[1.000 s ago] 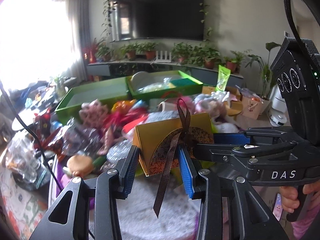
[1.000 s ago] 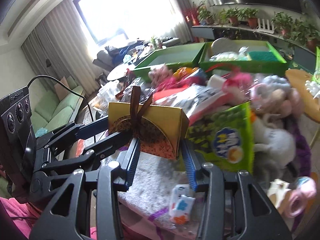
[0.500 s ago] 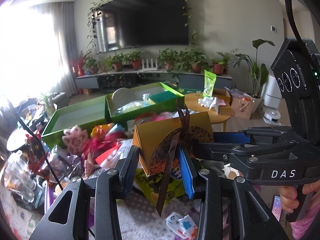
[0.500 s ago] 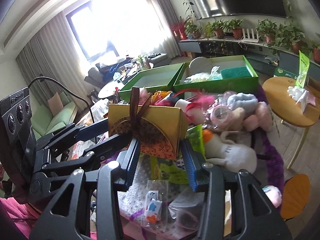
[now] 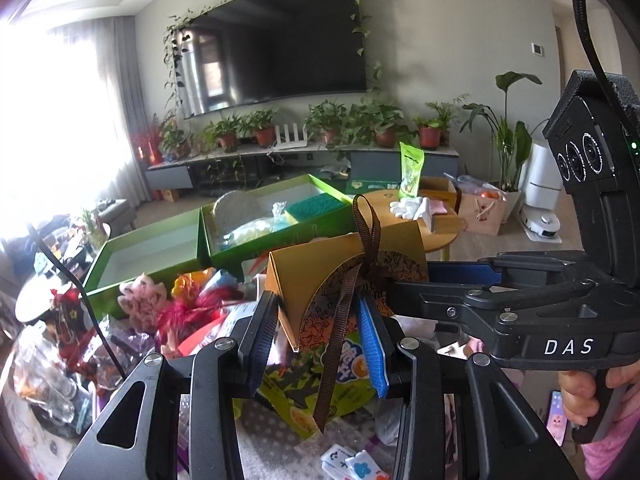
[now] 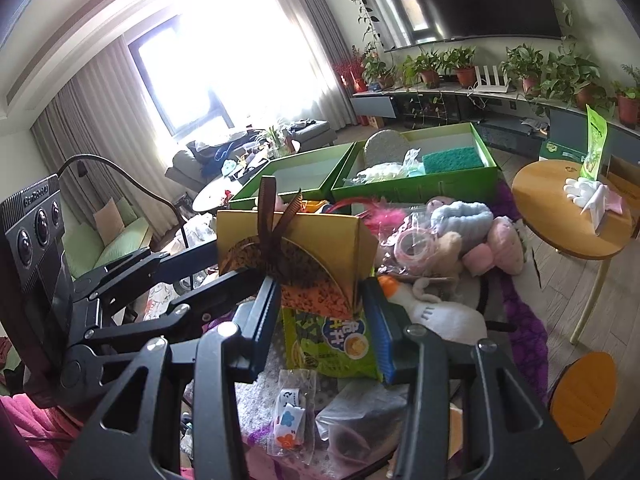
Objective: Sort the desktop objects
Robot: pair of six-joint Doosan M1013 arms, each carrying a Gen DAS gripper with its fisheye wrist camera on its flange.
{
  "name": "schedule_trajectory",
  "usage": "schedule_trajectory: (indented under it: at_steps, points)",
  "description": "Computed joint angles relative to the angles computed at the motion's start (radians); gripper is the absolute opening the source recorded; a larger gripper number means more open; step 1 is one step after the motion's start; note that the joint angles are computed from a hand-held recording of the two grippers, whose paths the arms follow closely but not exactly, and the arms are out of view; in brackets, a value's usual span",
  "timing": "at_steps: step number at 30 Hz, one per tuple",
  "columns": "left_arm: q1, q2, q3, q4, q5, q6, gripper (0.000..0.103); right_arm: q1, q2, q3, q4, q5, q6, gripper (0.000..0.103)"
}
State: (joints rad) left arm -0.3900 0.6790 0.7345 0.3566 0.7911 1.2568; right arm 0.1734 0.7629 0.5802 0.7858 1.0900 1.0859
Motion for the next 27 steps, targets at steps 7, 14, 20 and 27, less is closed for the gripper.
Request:
schedule_trajectory:
  at_steps: [7, 14, 20, 27]
  points:
    - [0.002, 0.025, -0.050, -0.009, 0.016, 0.021, 0.041, -0.005, 0.020, -0.041, -0.002, 0.003, 0.012, 0.044]
    - [0.009, 0.055, -0.108, -0.037, 0.040, 0.047, 0.041, -0.003, 0.055, -0.111, -0.028, 0.018, 0.039, 0.044]
    - [0.015, 0.090, -0.177, -0.055, 0.058, 0.076, 0.041, -0.003, 0.098, -0.200, -0.051, 0.041, 0.071, 0.044]
    - [0.021, 0.130, -0.258, -0.069, 0.083, 0.107, 0.041, -0.002, 0.174, -0.362, -0.085, 0.094, 0.127, 0.043]
